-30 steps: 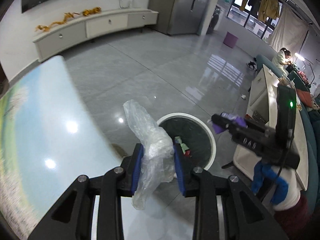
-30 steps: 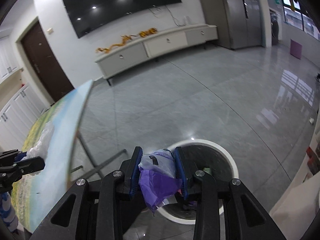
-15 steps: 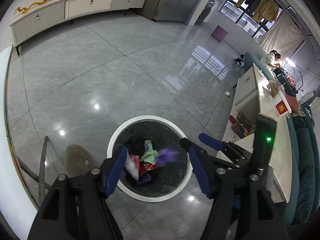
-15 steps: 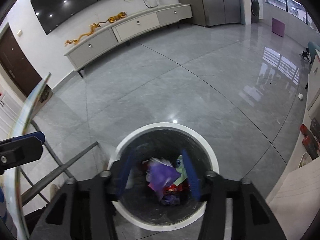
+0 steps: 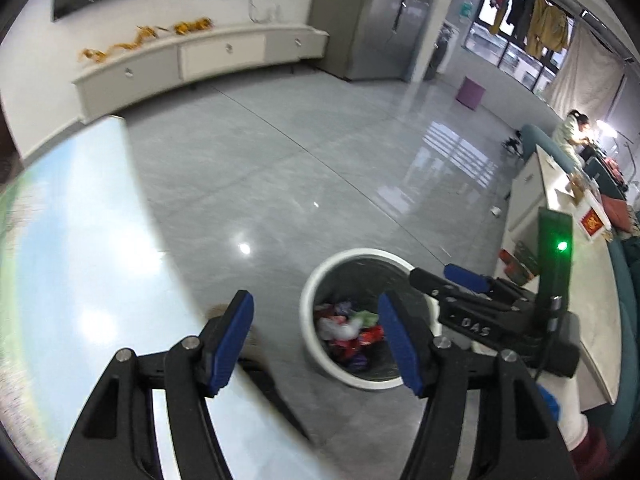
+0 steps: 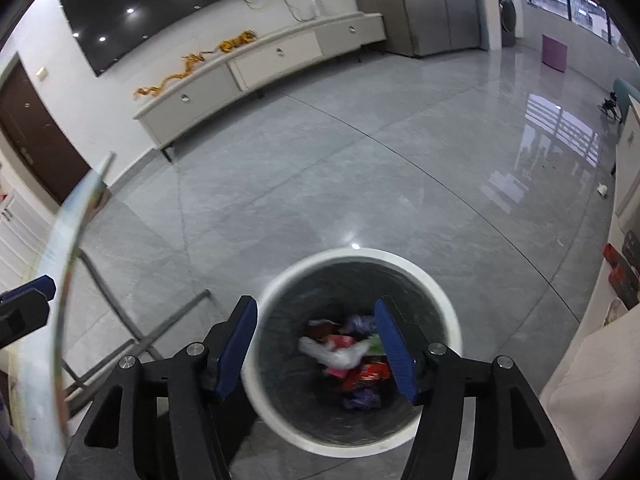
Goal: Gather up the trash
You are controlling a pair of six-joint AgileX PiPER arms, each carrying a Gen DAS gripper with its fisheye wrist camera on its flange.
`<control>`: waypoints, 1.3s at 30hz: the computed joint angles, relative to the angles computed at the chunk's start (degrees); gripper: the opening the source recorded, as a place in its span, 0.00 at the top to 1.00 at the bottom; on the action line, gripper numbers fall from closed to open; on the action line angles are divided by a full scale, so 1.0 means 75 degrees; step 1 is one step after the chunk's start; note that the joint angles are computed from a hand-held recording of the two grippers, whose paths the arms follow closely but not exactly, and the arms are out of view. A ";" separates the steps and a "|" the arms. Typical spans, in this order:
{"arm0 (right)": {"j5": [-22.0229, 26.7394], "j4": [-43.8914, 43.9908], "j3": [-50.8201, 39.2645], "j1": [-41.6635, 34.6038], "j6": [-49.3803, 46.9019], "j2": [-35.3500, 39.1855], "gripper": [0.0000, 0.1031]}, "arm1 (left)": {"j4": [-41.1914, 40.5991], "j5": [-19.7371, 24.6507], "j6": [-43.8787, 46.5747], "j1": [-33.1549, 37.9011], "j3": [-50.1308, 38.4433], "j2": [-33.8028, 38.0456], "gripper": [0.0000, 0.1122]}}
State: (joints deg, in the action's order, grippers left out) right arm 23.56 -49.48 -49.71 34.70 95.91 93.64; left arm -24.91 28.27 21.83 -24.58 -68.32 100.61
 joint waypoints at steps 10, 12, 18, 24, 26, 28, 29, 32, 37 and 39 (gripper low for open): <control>0.1509 0.0123 -0.2589 0.1879 -0.0778 0.0566 0.34 | -0.0172 -0.0555 0.0950 0.2191 0.2196 -0.2692 0.43; 0.1830 0.0073 -0.3218 0.2260 -0.0956 0.0795 0.31 | -0.0419 -0.0417 0.1379 0.2821 0.2357 -0.3064 0.43; 0.2709 0.0060 -0.5243 0.3039 -0.1824 0.1690 0.23 | -0.1716 0.0011 0.3087 0.5212 0.2674 -0.4053 0.33; 0.3547 0.0051 -0.7444 0.3452 -0.2880 0.2687 0.11 | -0.2938 0.0333 0.4623 0.7053 0.2498 -0.4401 0.26; 0.3812 -0.0136 -0.8017 0.3628 -0.3013 0.2939 0.07 | -0.3519 0.0396 0.5275 0.7649 0.2490 -0.4486 0.20; 0.4063 -0.0300 -0.8589 0.3784 -0.3149 0.3207 0.05 | -0.3741 0.0184 0.5419 0.7882 0.2523 -0.4607 0.19; 0.4220 -0.0397 -0.8941 0.3881 -0.3204 0.3385 0.04 | -0.3790 0.0061 0.5455 0.7950 0.2539 -0.4634 0.19; 0.4429 -0.0663 -0.9437 0.4079 -0.3137 0.3657 0.02 | -0.3685 -0.0572 0.5323 0.7936 0.2651 -0.4675 0.16; 0.4806 -0.1216 -0.9664 0.4428 -0.2812 0.3874 0.00 | -0.3792 -0.1522 0.5244 0.7955 0.2944 -0.4603 0.12; 0.4944 -0.1385 -0.9613 0.4513 -0.2704 0.3893 0.00 | -0.3642 -0.1837 0.5022 0.7951 0.2980 -0.4499 0.11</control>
